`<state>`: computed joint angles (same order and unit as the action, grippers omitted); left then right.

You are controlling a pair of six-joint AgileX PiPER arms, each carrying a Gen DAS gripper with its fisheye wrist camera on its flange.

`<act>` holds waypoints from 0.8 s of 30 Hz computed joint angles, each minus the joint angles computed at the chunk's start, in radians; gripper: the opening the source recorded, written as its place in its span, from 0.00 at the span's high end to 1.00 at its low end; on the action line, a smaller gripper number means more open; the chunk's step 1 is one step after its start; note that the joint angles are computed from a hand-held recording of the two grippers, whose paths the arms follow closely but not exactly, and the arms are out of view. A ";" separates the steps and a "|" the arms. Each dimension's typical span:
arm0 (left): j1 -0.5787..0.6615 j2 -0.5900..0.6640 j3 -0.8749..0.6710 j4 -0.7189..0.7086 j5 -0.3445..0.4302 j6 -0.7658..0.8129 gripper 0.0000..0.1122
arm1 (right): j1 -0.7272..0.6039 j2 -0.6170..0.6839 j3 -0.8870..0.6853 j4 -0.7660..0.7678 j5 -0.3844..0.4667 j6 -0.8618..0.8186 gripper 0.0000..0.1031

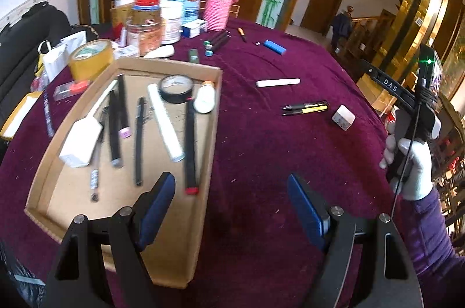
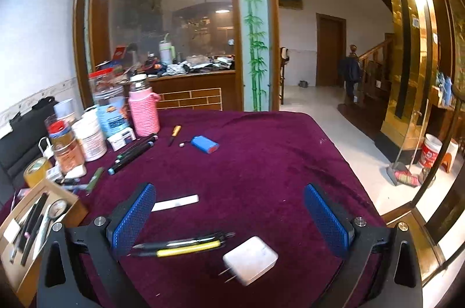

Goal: Organize rigid objects
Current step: 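Grasp the white marker on the cloth with the left tool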

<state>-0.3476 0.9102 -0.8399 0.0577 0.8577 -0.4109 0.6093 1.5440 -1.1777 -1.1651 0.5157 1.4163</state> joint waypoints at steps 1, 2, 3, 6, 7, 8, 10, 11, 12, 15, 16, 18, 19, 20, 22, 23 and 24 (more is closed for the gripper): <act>-0.014 0.033 -0.021 -0.003 -0.010 -0.009 0.30 | -0.018 -0.002 0.025 -0.047 -0.018 0.063 0.01; -0.027 0.069 -0.045 -0.009 -0.022 -0.012 0.30 | -0.031 -0.006 0.042 -0.067 -0.030 0.094 0.01; -0.048 0.114 -0.078 -0.005 -0.037 -0.019 0.30 | -0.052 -0.004 0.054 -0.046 -0.048 0.087 0.01; -0.146 0.297 -0.214 0.119 -0.088 -0.070 0.30 | -0.116 -0.004 0.063 0.105 -0.127 -0.022 0.01; -0.167 0.374 -0.271 0.171 -0.101 -0.079 0.30 | -0.134 -0.009 0.067 0.146 -0.152 -0.044 0.01; -0.175 0.473 -0.346 0.209 -0.112 -0.070 0.30 | -0.144 -0.016 0.074 0.166 -0.168 -0.056 0.01; -0.155 0.634 -0.480 0.182 -0.116 0.004 0.30 | -0.163 -0.025 0.085 0.188 -0.191 -0.066 0.01; -0.141 0.716 -0.556 0.157 -0.108 0.043 0.30 | -0.168 -0.026 0.086 0.194 -0.193 -0.069 0.01; -0.121 0.804 -0.640 0.121 -0.094 0.091 0.30 | -0.175 -0.024 0.081 0.215 -0.192 -0.084 0.01; -0.099 1.028 -0.879 0.114 -0.023 0.133 0.30 | -0.199 -0.018 0.072 0.281 -0.201 -0.127 0.01; -0.095 1.087 -0.945 0.121 -0.004 0.131 0.30 | -0.207 -0.015 0.069 0.308 -0.200 -0.147 0.01; -0.086 1.183 -1.068 0.126 0.043 0.137 0.30 | -0.228 -0.006 0.062 0.390 -0.202 -0.205 0.01; -0.084 1.218 -1.113 0.121 0.062 0.152 0.30 | -0.240 -0.003 0.059 0.439 -0.206 -0.243 0.01; -0.086 1.258 -1.165 0.115 0.095 0.179 0.30 | -0.259 0.002 0.053 0.529 -0.211 -0.312 0.01; -0.099 1.293 -1.198 0.152 0.117 0.199 0.30 | -0.284 0.009 0.048 0.636 -0.217 -0.389 0.01; -0.097 1.291 -1.197 0.142 0.120 0.212 0.36 | -0.292 0.014 0.045 0.669 -0.217 -0.415 0.01; -0.087 1.278 -1.180 0.100 0.110 0.223 0.43 | -0.301 0.020 0.041 0.713 -0.210 -0.446 0.01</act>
<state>-0.4343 2.1882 -2.0194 0.1576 0.9674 -0.1874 0.3083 1.5642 -1.1370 -0.4522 0.3055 0.9700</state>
